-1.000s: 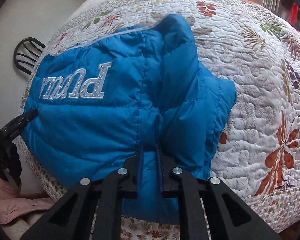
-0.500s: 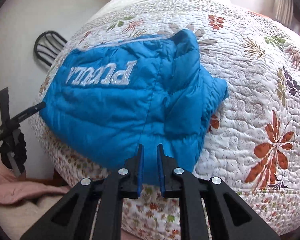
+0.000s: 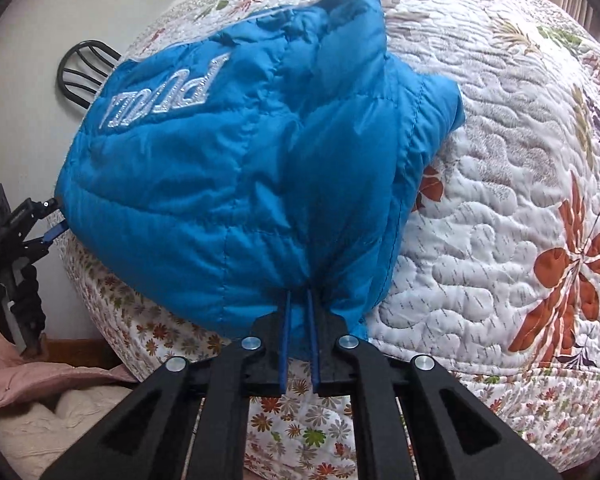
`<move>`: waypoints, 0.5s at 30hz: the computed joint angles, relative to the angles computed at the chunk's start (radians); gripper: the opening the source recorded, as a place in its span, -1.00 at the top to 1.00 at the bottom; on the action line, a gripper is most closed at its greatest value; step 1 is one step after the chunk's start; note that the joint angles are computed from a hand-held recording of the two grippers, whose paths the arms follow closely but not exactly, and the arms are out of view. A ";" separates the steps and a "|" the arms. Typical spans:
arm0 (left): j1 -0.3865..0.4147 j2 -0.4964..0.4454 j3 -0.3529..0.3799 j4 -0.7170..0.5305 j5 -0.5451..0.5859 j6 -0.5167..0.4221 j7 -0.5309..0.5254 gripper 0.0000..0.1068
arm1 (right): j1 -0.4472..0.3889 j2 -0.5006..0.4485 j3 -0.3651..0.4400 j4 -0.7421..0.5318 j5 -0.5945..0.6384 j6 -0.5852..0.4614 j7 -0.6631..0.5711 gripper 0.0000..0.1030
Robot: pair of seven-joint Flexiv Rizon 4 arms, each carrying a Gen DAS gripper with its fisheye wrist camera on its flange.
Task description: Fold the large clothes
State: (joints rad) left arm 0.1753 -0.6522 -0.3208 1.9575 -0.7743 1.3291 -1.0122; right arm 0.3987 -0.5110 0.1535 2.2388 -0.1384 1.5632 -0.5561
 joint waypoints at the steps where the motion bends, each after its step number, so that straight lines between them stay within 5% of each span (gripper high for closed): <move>1: 0.014 -0.010 -0.018 -0.007 -0.017 -0.004 0.006 -0.42 | 0.004 0.001 -0.003 0.001 0.000 -0.003 0.003 0.91; 8: 0.051 -0.065 -0.063 -0.067 -0.096 -0.067 0.044 -0.42 | 0.040 0.001 -0.036 -0.008 -0.021 -0.035 0.030 0.91; 15: 0.065 -0.085 -0.098 -0.083 -0.267 -0.125 0.160 0.11 | 0.009 -0.012 -0.005 -0.041 -0.021 -0.074 0.020 0.91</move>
